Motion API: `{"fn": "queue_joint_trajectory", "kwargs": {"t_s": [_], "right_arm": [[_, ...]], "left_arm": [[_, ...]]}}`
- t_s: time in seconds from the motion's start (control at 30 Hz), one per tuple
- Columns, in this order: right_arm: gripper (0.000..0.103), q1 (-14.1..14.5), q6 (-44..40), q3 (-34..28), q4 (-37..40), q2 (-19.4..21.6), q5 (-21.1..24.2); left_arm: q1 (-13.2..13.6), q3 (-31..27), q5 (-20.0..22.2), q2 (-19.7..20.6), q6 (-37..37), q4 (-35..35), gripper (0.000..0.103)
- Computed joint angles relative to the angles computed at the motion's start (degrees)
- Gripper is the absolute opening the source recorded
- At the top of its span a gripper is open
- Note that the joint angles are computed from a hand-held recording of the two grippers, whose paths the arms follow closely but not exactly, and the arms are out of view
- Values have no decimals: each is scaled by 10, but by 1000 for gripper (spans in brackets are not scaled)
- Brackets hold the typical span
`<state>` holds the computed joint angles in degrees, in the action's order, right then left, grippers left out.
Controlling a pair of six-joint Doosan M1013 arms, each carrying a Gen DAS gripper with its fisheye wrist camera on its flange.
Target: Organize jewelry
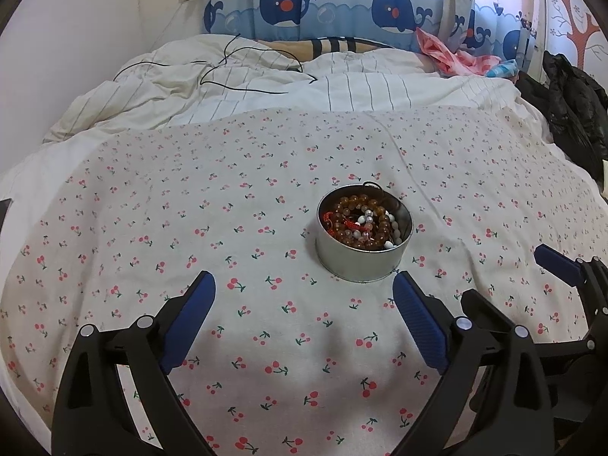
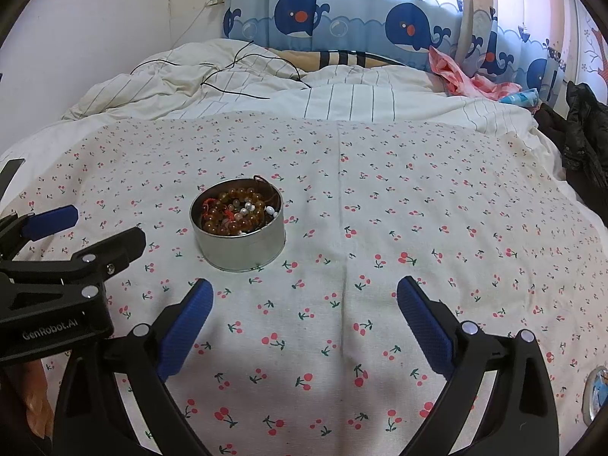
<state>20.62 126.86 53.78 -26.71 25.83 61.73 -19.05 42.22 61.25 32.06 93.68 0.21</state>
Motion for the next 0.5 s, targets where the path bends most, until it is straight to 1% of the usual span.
{"fn": "queue_joint_trajectory", "kwargs": {"t_s": [0.2, 0.5], "right_arm": [[95, 0, 1, 3, -1, -1, 1], [95, -1, -1, 9, 2, -3, -1]], "left_arm": [[3, -8, 14, 6, -1, -11, 92], [2, -10, 18, 8, 0, -9, 93]]}}
